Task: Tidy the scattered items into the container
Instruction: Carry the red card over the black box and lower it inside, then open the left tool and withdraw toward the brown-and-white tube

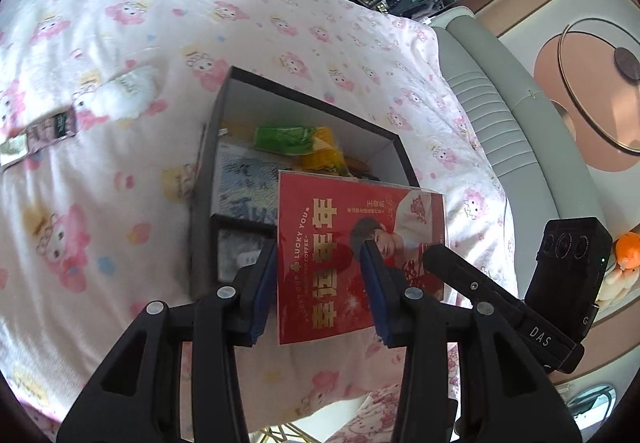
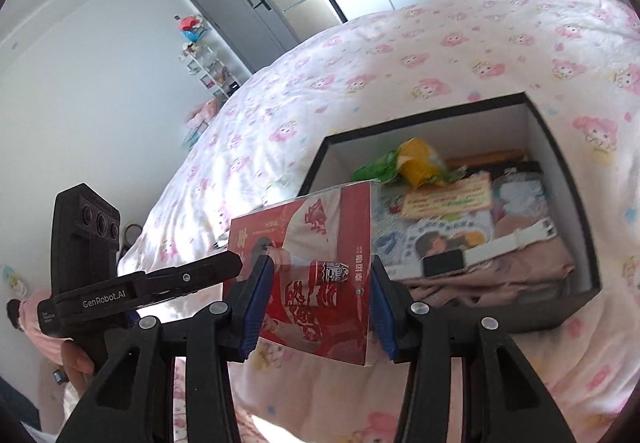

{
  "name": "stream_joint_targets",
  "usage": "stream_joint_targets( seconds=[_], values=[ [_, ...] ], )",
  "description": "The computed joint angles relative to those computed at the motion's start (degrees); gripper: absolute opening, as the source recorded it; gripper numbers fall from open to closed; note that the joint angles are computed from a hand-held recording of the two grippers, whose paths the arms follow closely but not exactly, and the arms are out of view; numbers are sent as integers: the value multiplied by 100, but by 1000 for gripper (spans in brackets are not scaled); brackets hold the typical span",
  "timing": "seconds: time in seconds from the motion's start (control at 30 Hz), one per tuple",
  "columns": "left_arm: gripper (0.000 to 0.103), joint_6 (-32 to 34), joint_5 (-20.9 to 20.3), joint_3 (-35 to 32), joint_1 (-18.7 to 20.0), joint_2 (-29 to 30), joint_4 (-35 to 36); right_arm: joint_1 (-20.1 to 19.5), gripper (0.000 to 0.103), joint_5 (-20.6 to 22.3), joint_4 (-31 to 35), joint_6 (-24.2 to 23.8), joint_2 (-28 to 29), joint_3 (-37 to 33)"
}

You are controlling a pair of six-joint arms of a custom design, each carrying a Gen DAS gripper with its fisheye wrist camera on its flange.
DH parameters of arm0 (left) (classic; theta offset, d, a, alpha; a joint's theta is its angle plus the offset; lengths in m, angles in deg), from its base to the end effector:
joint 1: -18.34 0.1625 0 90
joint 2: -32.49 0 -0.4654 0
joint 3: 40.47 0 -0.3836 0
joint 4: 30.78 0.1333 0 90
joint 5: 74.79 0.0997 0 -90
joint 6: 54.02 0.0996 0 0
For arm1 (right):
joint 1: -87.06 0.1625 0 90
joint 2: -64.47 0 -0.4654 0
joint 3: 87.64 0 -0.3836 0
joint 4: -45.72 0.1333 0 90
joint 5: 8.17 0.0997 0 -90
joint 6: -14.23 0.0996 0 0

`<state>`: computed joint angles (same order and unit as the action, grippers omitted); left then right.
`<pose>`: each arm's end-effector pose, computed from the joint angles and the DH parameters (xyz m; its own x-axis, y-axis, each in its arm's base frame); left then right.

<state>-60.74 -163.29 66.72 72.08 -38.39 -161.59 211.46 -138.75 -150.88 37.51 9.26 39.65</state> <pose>-0.2268 -0.5390 0.2836 -0.8707 0.4915 -0.0167 0.4911 0.8673 -0.0810 0.3439 -0.3809 0.1739 -0.9509 0.1539 0.2684 -0.0976 0.6739 -0.7324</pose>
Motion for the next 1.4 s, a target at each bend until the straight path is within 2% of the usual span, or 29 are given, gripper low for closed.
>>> stream_joint_targets(
  seconds=[0.07, 0.2, 0.27, 0.37, 0.53, 0.6, 0.7, 0.77, 0.9, 0.97, 1.03, 1.13, 1.2, 1.27, 1.33, 1.4],
  values=[
    [41, -31, 11, -154, -48, 374, -16, -174, 43, -322, -40, 26, -18, -13],
    [41, -22, 235, -321, -162, 834, -136, -474, 43, -521, 331, 163, -138, -8],
    [41, -64, 235, -388, -146, 967, -88, -617, 43, -492, 356, 136, -173, 19],
    [41, -67, 380, -471, -127, 1148, 26, -926, 43, -191, 402, 120, -258, 105],
    [41, -126, 886, -620, -172, 1372, 421, -1176, 43, -171, 1135, 228, -294, 11],
    [41, -164, 1023, -686, -195, 1387, 636, -1132, 43, -401, 1067, 304, -276, 27],
    [43, -26, 1141, -522, -248, 1198, 381, -977, 43, -733, 638, 199, -261, 124],
    [43, 113, 1042, -451, -267, 1089, 411, -870, 43, -770, 502, 138, -286, 189],
    [44, 334, 646, -416, -267, 1023, 825, -837, 43, -441, 981, 286, -340, 201],
    [46, 351, 546, -401, -254, 1058, 901, -801, 43, -614, 1431, 591, -278, 115],
    [47, 300, 597, -417, -268, 1151, 915, -754, 43, -893, 1755, 785, -178, -1],
    [47, 176, 605, -510, -196, 1340, 964, -885, 43, -712, 1916, 803, -123, -118],
    [46, 85, 762, -479, -236, 1311, 913, -908, 43, -841, 2121, 986, -79, -188],
    [46, 103, 838, -278, -347, 1042, 744, -809, 43, -985, 1958, 1118, -61, -137],
    [49, 194, 564, -26, -362, 669, 510, -579, 43, -1180, 1435, 1093, -3, -7],
    [49, 239, 494, 168, -401, 368, 491, -336, 43, -1398, 1290, 1265, 45, 54]
  ],
)
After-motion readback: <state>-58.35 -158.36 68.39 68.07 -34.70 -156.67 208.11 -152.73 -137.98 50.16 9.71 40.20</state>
